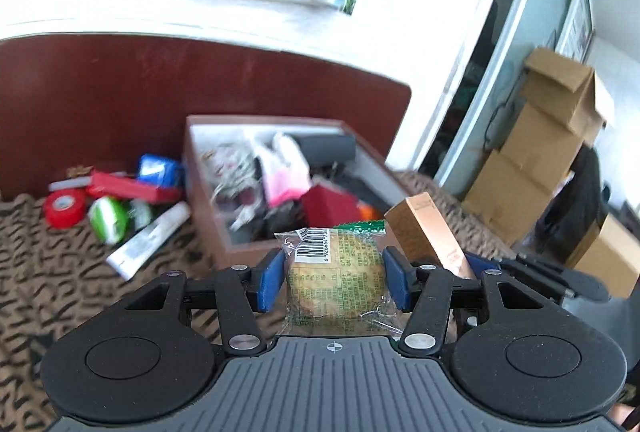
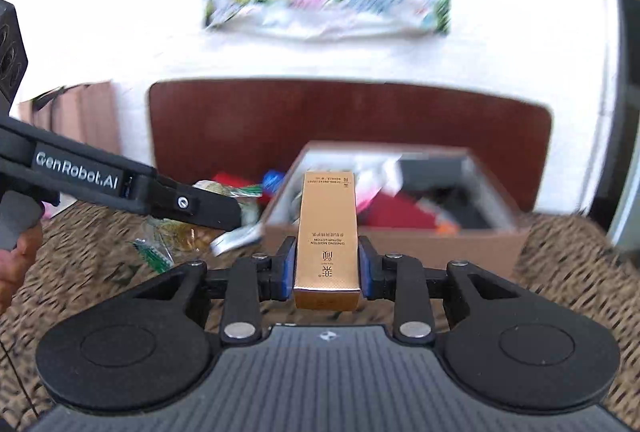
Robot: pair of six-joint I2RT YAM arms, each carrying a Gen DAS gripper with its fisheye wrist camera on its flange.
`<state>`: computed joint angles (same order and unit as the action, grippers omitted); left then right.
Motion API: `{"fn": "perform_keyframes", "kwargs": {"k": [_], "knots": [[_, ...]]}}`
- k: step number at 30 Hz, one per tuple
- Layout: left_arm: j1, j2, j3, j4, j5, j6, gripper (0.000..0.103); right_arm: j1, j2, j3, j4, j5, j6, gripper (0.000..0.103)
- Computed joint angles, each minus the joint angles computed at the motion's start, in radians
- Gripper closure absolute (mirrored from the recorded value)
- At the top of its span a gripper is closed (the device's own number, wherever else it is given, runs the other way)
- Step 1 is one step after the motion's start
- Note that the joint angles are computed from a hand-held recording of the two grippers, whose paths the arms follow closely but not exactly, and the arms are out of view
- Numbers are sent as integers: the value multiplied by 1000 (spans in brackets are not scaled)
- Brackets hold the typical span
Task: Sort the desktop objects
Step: 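Lift the snack packet with the left gripper while the right gripper carries the gold box, then lower the snack packet into the box with the left gripper while the right releases the gold box inside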
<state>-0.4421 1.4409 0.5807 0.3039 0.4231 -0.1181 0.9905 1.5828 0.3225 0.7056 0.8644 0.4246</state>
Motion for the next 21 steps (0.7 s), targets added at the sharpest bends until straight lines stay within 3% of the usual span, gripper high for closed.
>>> {"fn": "perform_keyframes", "kwargs": {"k": [4, 9, 21], "knots": [[-59, 119, 168, -14, -43, -65, 48, -143, -58, -20, 53, -57, -129, 69], [-150, 298, 398, -53, -127, -127, 47, -370, -40, -5, 123, -218, -263, 69], [-213, 722, 885, -168, -177, -205, 47, -708, 240, 194, 159, -497, -393, 69]]}}
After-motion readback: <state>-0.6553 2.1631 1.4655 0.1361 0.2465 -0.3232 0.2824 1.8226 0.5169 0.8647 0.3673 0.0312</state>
